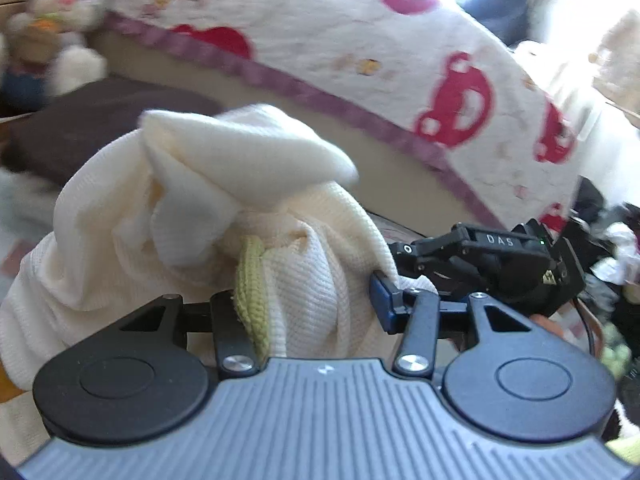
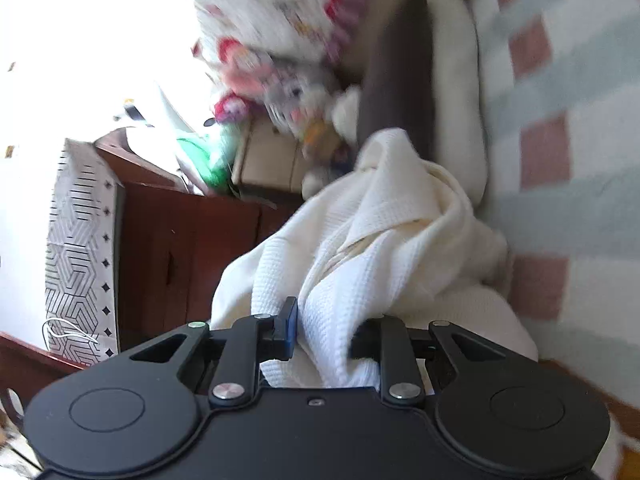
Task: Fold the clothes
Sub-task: 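Grasp the cream garment edge with the right gripper while the left gripper grasps another edge, then lift the garment with both grippers and carry it onto the striped mat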
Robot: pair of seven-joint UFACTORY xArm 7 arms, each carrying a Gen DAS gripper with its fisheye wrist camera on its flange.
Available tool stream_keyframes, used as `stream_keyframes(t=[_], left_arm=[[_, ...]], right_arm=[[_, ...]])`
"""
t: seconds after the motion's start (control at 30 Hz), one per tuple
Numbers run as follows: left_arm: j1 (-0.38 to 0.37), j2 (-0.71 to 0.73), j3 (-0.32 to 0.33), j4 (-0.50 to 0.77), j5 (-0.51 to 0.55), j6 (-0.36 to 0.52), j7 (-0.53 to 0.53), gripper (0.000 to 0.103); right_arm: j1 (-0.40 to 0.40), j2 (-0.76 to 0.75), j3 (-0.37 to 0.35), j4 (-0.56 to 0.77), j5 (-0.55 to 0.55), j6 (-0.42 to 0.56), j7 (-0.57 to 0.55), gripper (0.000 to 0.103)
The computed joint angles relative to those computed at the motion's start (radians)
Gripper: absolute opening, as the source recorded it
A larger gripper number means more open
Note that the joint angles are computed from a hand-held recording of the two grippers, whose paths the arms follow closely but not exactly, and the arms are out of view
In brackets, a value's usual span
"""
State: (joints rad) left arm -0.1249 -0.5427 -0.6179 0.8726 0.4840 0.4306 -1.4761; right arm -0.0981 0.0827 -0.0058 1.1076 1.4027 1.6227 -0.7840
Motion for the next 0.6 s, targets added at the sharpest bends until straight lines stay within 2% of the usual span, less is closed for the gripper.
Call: stream_keyframes(t=[0.13, 0.2, 0.27, 0.33, 0.43, 0.6], left_arm=[[-0.010, 0.182, -0.016, 0.111, 0.036, -0.045, 0.061, 0.047], [-0.050, 0.295, -0.002, 0.169, 0.043, -0.046, 0.097, 0.048], [-0.105, 0.396, 0.027, 0.237, 0.004, -0.034, 0.167, 0.048], [-0.145, 0.482, 0.033, 0.318, 0.016, 0.006, 0.214, 0.047], [-0.203, 0.606, 0.042, 0.453, 0.098, 0.059, 0.223, 0.047], [-0.283, 0.721, 0.099, 0.594, 0.127, 0.051, 0.243, 0.048]], right_arm=[[-0.060, -0.021, -0.052, -0.026, 0.013, 0.009, -0.026, 0.026], [-0.090, -0.018, -0.073, -0.031, 0.017, 0.000, -0.028, 0.027], [-0.119, -0.029, -0.090, -0.063, 0.014, -0.020, -0.042, 0.027], [-0.150, -0.020, -0.109, -0.084, 0.032, -0.007, -0.032, 0.027], [-0.193, -0.001, -0.122, -0.079, 0.064, 0.018, -0.003, 0.027], [-0.236, -0.002, -0.129, -0.047, 0.104, 0.022, 0.000, 0.027]])
